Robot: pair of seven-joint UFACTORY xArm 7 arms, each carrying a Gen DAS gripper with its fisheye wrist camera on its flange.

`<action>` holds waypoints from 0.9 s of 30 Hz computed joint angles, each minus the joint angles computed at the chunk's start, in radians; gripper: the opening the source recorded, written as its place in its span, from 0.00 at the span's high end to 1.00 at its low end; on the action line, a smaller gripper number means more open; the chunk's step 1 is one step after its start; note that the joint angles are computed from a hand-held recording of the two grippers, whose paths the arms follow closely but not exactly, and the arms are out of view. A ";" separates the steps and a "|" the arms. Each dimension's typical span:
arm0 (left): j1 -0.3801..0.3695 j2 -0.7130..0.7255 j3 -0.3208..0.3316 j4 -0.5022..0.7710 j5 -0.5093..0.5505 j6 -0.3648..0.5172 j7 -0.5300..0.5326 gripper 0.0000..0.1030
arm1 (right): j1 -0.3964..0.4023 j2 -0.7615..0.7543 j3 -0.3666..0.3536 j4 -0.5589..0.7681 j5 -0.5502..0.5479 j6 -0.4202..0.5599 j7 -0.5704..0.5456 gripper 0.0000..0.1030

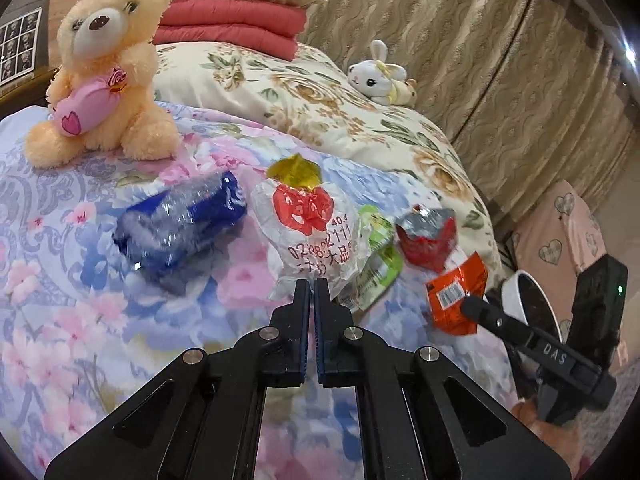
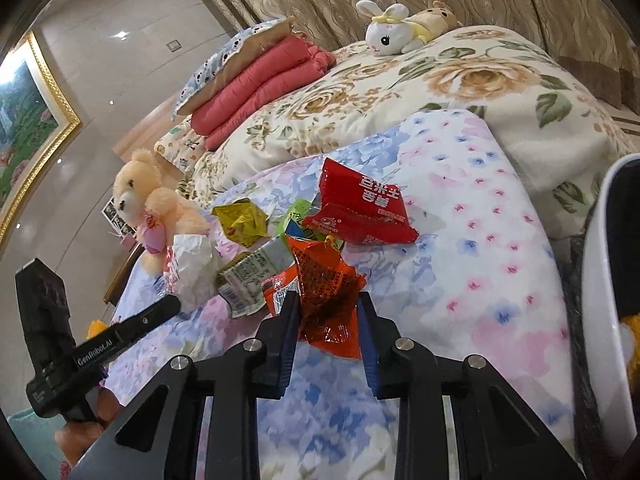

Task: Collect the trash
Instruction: 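Grasp the red snack bag with the right tool while left grasps white printed bag, then carry the red snack bag and white printed bag over the bin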

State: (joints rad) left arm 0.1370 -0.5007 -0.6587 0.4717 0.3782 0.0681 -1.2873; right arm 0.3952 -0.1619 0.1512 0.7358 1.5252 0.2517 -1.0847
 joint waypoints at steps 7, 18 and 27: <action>-0.099 -0.052 0.013 -0.033 -0.033 0.028 -0.015 0.98 | 0.002 -0.098 -0.015 -0.080 -0.010 0.011 0.006 0.72; -0.146 -0.028 -0.035 0.019 -0.013 0.032 -0.030 0.98 | 0.009 -0.230 -0.055 -0.184 -0.052 0.018 0.040 0.72; -0.126 0.019 -0.094 0.092 0.027 0.028 -0.036 0.98 | 0.019 -0.339 -0.116 -0.256 -0.136 0.005 0.102 0.72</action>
